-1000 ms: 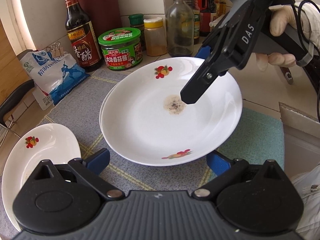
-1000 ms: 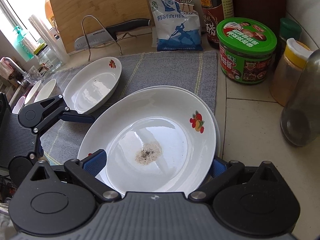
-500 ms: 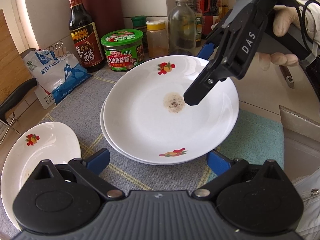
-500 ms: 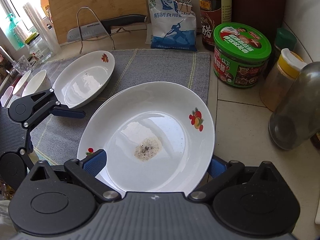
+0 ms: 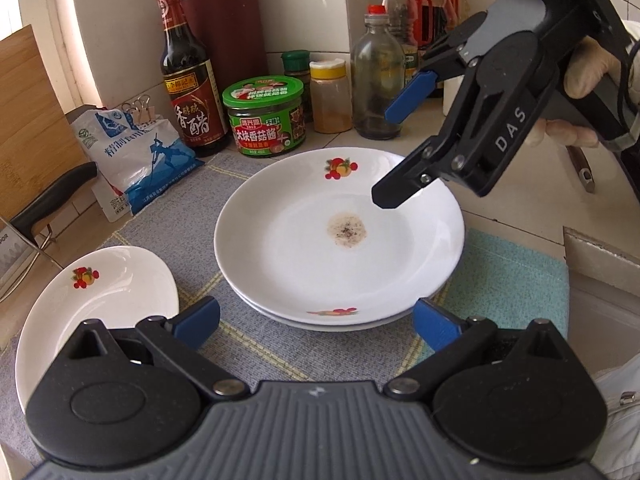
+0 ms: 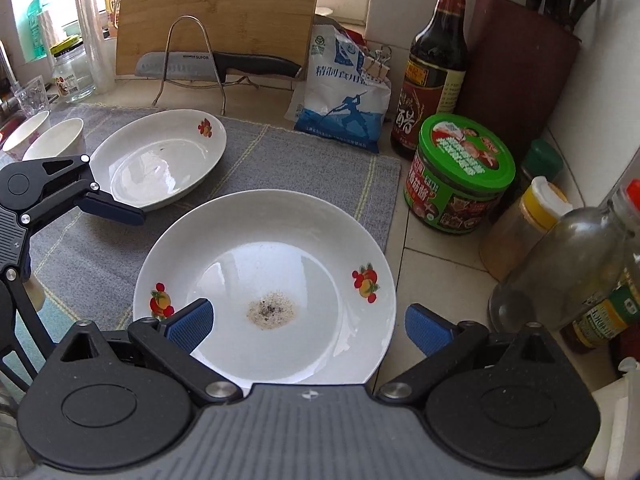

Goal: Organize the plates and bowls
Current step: 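Withdraw the right gripper from the stacked plates, then reach the right gripper to the fruit-decal plate on the towel, grasp its rim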

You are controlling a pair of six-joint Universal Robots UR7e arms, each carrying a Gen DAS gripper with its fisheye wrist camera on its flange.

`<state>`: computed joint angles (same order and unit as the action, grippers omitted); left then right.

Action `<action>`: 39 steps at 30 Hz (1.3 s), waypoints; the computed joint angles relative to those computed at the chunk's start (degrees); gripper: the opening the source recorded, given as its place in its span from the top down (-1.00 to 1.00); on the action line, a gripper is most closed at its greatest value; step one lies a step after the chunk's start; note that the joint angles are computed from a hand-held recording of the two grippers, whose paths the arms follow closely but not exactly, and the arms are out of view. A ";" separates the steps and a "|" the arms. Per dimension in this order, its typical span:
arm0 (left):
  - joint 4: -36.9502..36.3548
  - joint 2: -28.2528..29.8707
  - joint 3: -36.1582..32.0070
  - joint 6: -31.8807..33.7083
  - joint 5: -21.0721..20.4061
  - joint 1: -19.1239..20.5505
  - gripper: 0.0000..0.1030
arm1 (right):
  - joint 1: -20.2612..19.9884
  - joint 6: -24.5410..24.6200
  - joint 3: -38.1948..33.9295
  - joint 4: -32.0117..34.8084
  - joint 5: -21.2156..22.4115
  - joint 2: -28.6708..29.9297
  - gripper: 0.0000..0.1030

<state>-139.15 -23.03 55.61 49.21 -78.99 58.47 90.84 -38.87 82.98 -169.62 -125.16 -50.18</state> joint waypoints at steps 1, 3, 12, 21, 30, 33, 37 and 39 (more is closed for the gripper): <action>-1.21 -0.53 0.95 -0.82 -0.14 -0.02 -0.99 | 0.38 -2.86 0.46 -3.64 -0.62 0.61 -1.00; -4.87 -1.80 3.48 -2.53 0.20 -0.21 -0.99 | 0.88 -6.88 1.08 -8.53 -0.97 1.47 -1.00; -13.71 -6.53 10.91 -9.97 4.04 -0.44 -0.99 | 2.89 -8.29 2.19 -15.44 -0.55 3.85 -1.00; -19.92 -11.93 16.91 -11.80 6.11 1.29 -0.99 | 5.80 -1.39 2.82 -18.96 -4.36 7.79 -1.00; -17.72 -12.16 16.47 -12.28 8.80 4.72 -0.99 | 8.48 4.95 0.00 -18.55 -7.53 12.64 -1.00; -19.94 -10.21 15.57 -12.43 10.26 5.14 -0.99 | 8.78 6.09 -0.58 -17.60 -7.76 13.30 -1.00; -22.07 -7.48 13.60 -13.46 12.74 4.96 -0.99 | 8.63 6.67 -1.15 -15.43 -6.56 13.32 -1.00; -22.52 -6.43 12.63 -14.02 13.36 4.82 -0.99 | 8.35 6.20 -1.51 -14.52 -5.73 13.24 -1.00</action>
